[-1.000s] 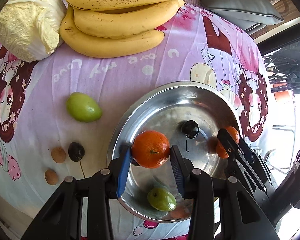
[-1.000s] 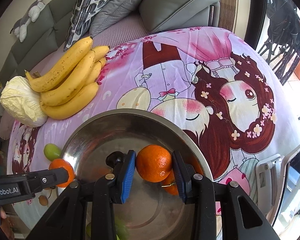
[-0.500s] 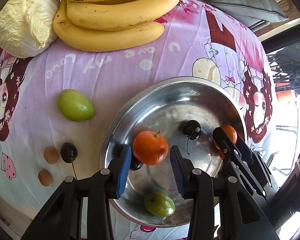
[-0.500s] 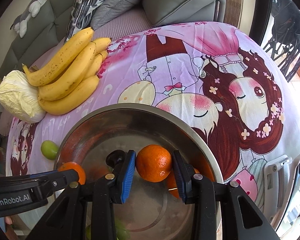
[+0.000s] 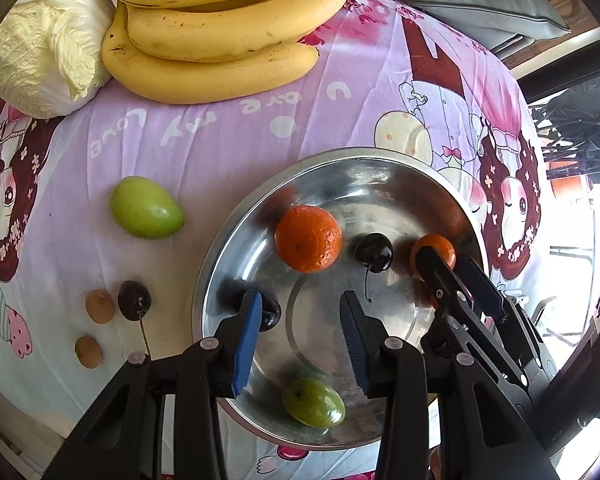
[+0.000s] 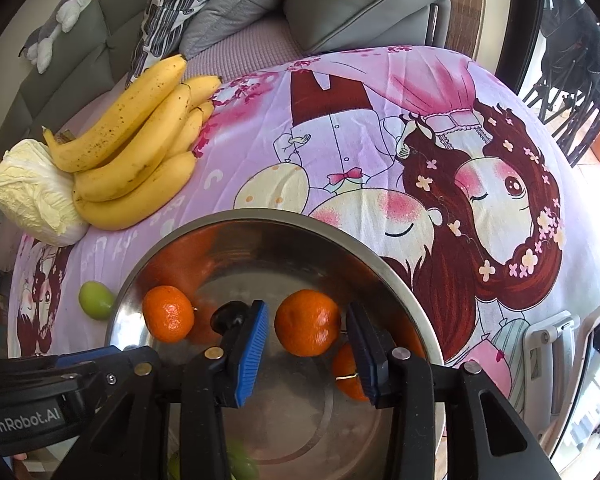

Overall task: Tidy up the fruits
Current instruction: 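Open the left tool to drop its tangerine while the right tool releases its tangerine, then withdraw both open tools from the bowl toward the kiwis and cherry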

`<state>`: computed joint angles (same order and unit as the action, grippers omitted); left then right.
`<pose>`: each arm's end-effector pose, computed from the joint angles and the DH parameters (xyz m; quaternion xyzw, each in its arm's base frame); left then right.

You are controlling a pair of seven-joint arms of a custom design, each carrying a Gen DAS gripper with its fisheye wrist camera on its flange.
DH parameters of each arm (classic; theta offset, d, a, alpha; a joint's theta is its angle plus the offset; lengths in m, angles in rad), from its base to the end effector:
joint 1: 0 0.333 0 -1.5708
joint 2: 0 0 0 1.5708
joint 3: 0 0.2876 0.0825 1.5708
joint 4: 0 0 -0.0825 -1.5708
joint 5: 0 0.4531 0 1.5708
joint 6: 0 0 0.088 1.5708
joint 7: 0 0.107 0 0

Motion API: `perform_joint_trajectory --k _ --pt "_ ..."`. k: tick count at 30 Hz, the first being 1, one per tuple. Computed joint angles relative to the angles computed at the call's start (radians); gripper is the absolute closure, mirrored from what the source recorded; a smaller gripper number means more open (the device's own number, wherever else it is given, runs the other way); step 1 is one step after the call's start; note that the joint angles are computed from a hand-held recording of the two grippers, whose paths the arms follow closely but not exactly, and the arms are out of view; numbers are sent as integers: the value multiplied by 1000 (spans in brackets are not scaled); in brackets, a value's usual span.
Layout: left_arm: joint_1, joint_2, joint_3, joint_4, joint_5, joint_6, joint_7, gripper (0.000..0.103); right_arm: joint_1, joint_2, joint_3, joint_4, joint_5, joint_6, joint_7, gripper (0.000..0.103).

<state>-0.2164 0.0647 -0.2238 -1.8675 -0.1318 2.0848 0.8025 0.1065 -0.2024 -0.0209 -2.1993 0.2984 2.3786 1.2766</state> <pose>0.5925 -0.2843 0.4408 0.8252 -0.5556 0.0875 0.0519 0.5890 0.0533 0.4530 -0.7553 0.6158 -0.0679 0.2138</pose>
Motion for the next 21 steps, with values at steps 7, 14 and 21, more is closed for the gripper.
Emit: perform_joint_trajectory --k 7,14,21 --pt "-2 -28 0 -18 1 2 -5 61 4 -16 2 -9 0 11 -5 46" --pt "6 -104 14 -75 24 8 -31 52 9 -29 5 -21 -12 4 -16 45" --pt "23 -181 31 -143 70 -16 -75 41 17 -46 15 -36 -40 -11 -23 39"
